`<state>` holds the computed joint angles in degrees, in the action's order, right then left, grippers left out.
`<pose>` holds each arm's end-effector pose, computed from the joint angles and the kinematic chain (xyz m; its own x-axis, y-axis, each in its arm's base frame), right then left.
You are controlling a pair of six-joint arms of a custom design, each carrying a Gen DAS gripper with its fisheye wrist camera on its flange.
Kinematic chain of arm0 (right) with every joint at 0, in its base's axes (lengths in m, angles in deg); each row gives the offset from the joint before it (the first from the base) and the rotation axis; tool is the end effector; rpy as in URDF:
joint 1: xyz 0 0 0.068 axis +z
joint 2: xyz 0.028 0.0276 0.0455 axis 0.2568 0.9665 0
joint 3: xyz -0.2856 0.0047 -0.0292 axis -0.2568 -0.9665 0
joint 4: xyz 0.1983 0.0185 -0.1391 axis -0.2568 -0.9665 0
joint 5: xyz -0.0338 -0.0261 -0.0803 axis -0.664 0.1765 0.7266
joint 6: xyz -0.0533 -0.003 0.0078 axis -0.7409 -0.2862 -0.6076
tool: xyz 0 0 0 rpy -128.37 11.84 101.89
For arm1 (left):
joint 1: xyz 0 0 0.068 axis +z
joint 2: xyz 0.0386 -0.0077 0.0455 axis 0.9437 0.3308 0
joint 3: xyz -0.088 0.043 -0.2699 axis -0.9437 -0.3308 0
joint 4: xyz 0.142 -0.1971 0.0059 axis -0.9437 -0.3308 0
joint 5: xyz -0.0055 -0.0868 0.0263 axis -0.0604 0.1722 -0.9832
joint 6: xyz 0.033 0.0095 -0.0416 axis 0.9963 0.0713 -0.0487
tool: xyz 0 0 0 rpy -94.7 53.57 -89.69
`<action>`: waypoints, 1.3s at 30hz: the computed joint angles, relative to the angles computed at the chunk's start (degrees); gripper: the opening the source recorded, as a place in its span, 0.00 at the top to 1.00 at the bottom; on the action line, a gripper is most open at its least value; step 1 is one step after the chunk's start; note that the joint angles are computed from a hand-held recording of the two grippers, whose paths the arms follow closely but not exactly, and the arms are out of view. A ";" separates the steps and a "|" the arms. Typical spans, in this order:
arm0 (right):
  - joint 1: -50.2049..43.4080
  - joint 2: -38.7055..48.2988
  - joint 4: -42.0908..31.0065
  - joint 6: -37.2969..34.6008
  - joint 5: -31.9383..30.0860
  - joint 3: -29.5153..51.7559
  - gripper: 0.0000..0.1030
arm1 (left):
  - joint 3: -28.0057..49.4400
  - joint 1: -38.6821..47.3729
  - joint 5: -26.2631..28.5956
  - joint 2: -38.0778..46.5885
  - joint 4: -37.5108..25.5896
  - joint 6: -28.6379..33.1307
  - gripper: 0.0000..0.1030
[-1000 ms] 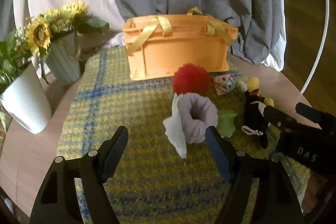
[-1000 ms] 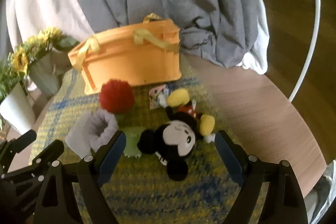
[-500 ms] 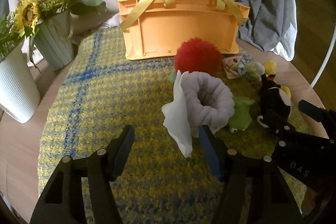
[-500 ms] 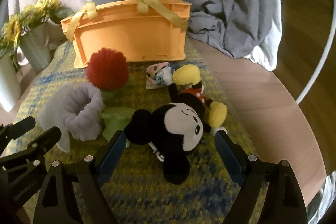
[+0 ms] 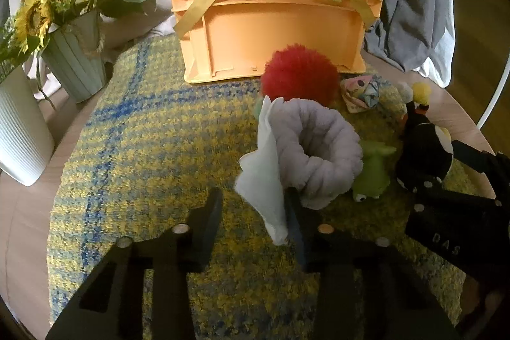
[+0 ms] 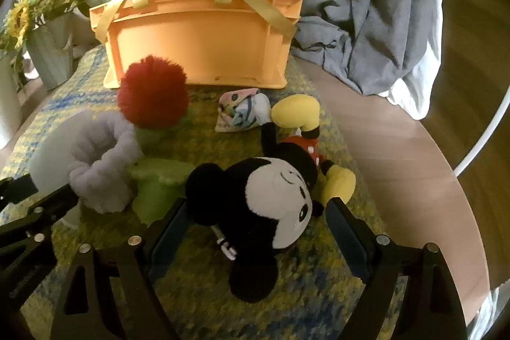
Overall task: Organize soft objects
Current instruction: 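Grasp the white towel roll with the left tool while the right tool grasps the Mickey plush, then carry the towel and Mickey plush over the orange crate with both tools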
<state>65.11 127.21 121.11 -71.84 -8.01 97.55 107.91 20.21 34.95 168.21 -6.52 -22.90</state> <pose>0.2228 0.2488 0.0623 -0.5398 -0.4106 -0.7348 -0.4891 0.8635 -0.1232 0.1293 -0.1212 0.0936 -0.6919 -0.2949 -0.6591 -0.4031 0.9150 0.0137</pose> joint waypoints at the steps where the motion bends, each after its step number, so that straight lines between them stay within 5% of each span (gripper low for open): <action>1: -0.22 0.18 0.63 -0.36 -0.23 0.01 0.18 | 0.06 0.13 -0.01 0.00 -0.07 -0.06 0.73; 3: -0.34 0.29 0.63 -0.74 -0.70 0.27 0.30 | 0.00 0.12 0.11 -0.17 0.04 -0.25 0.83; 9: -0.99 -0.41 0.18 -0.05 -1.28 -0.32 0.40 | 1.12 -1.67 -1.24 -1.28 -4.34 -3.70 0.93; 39: -0.02 -23.17 3.07 1.07 -2.31 -12.83 0.44 | 15.89 -15.40 -15.95 -13.67 -42.72 -23.42 0.94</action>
<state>65.09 104.04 124.17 -70.77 -10.32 84.73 123.80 4.81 19.00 154.54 -49.24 -46.31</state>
